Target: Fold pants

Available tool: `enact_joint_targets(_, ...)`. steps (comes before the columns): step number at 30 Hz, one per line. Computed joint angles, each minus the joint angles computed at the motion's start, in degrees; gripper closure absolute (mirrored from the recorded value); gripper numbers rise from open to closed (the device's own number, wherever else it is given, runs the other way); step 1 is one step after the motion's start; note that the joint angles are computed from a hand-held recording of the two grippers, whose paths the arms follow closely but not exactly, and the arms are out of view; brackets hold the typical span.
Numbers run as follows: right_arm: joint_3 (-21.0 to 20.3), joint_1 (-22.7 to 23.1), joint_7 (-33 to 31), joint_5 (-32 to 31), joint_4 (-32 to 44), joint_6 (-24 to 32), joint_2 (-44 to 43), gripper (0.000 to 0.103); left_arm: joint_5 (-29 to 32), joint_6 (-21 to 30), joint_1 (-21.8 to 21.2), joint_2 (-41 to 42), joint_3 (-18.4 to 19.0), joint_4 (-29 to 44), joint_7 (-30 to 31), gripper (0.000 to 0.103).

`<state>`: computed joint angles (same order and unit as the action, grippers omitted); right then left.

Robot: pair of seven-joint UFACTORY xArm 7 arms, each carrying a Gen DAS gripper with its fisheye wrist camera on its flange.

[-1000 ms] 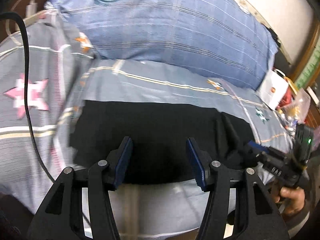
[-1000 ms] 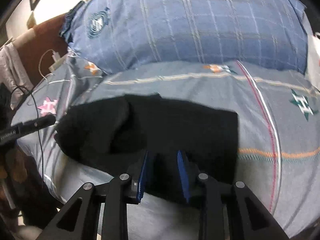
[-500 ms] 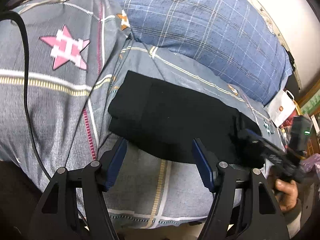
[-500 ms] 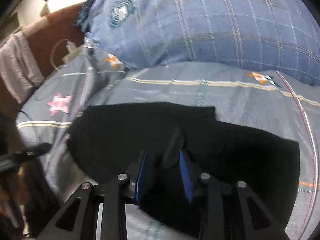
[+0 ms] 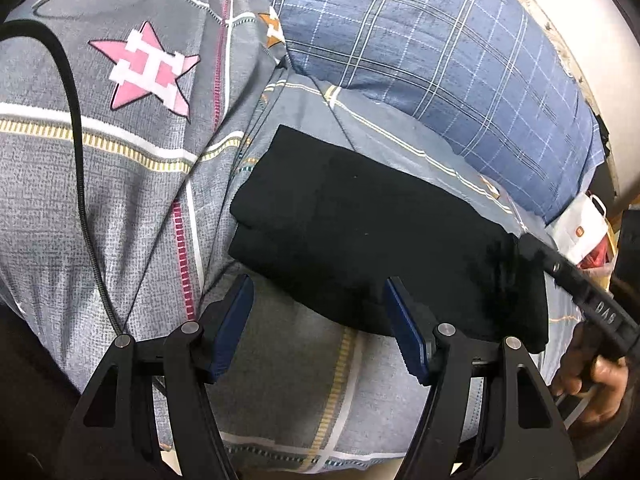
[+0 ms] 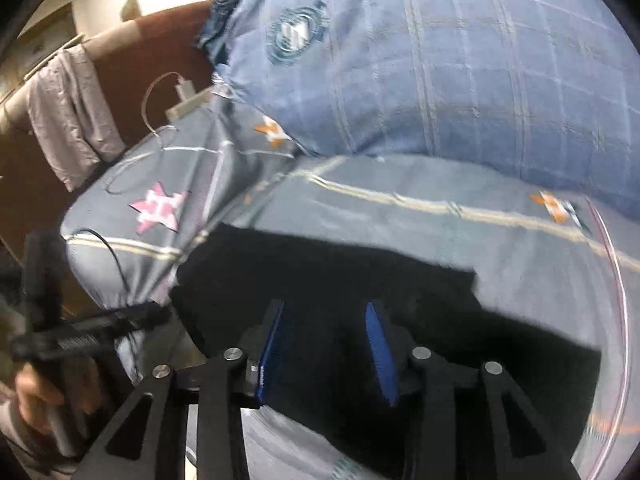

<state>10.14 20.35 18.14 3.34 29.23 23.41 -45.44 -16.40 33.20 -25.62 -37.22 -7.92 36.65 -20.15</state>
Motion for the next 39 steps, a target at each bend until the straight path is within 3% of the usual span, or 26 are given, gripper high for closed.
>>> enact_joint_targets(11,0.12,2.66,-3.36,1.01,8.25,-1.97,13.1,0.062,1.07,-0.77,0.64,2.72,0.0,0.58,0.17,0.036)
enact_joint_targets(15,0.12,3.13,-4.41,1.28,10.05,-2.43,16.02,0.058,-1.56,-1.42,-1.1,3.47,1.44,0.33,1.56,0.036)
enact_joint_targets(17,-0.27,3.67,-5.72,1.54,11.83,-2.27,18.43,0.057,-3.71,-1.45,-2.41,3.65,2.61,0.09,3.03,0.033)
enact_joint_targets(18,-0.13,3.61,-6.1,1.44,12.94,-1.93,19.67,0.057,-5.4,-1.6,-3.28,3.72,3.43,-0.14,3.85,0.026)
enact_joint_targets(24,-1.26,4.57,-11.95,3.36,20.02,0.79,27.23,0.056,-9.7,-3.39,-3.66,3.86,4.16,-0.67,4.75,0.023)
enact_joint_targets(27,-1.06,4.13,-14.93,3.34,23.56,1.84,30.55,0.056,-10.85,-4.45,-4.19,4.76,4.08,-0.24,5.55,0.012)
enact_joint_targets(35,-0.31,3.59,-27.15,6.39,36.97,10.28,43.71,0.054,-12.38,-7.38,-4.31,7.51,4.38,0.96,7.49,0.011)
enact_joint_targets(38,0.33,2.74,-30.28,9.38,37.79,9.65,45.93,0.054,-13.34,-9.87,-5.06,8.1,4.82,0.57,9.45,0.011)
enact_joint_targets(39,0.43,2.45,-31.31,11.37,37.04,8.39,45.66,0.06,-14.72,-11.97,-6.2,8.26,5.67,0.03,11.2,0.011)
